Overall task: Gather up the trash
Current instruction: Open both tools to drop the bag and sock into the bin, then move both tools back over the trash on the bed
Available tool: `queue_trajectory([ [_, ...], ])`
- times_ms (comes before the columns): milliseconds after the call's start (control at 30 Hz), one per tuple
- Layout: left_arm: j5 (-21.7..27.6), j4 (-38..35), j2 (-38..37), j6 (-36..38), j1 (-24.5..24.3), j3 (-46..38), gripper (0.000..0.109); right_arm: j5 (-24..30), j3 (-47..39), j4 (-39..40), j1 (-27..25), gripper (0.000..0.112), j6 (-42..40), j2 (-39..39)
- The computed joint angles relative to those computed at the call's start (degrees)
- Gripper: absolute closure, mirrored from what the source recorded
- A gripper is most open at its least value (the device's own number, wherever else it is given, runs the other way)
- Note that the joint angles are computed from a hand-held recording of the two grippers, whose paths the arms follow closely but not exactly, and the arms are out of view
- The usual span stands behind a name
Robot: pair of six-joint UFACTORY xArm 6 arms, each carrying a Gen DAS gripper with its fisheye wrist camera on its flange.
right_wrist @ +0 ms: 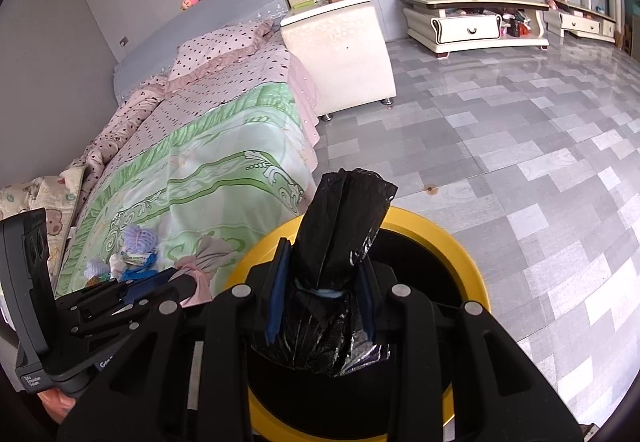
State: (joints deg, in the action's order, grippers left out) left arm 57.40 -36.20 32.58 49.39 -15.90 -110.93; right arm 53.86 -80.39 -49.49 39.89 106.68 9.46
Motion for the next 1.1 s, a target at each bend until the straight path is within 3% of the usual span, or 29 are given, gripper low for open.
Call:
queue_trajectory([
  [100, 0.73, -0.55, 0.48, -0.29, -0.16, -0.71, 0.085, 0.91, 0.54, -0.32, 0.27, 0.077, 0.84, -0.57],
  [167, 0.84, -0.6, 0.58, -0.69, -0.15, -0.93, 0.072, 1.22, 1.22, -0.48, 0.33, 0.077, 1.69, -1.23],
  [333, 0.48, -0.7, 0.59, -1.08, 0.43, -1.24, 0.061, 2.84, 2.4, -0.17, 0.77, 0.077, 3.48, -2.67],
  [533, -0.27, -0.29, 1.25, -1.87, 2.0, -3.22, 0.059, 3.98, 1.11, -1.33, 2.52, 0.074, 3.57, -2.7],
  [800, 0.71, 0.72, 4.28, -4.46, 6.18, -10.37, 0.052, 5.95, -9.31, -1.88, 4.82, 0.066, -1.36, 3.13],
  [1100, 0.88, 1.92, 8.64, -5.74, 11.38, -19.31, 0.043, 7.85, -30.41, 0.13, 6.5, 0.059, -11.86, 16.37],
])
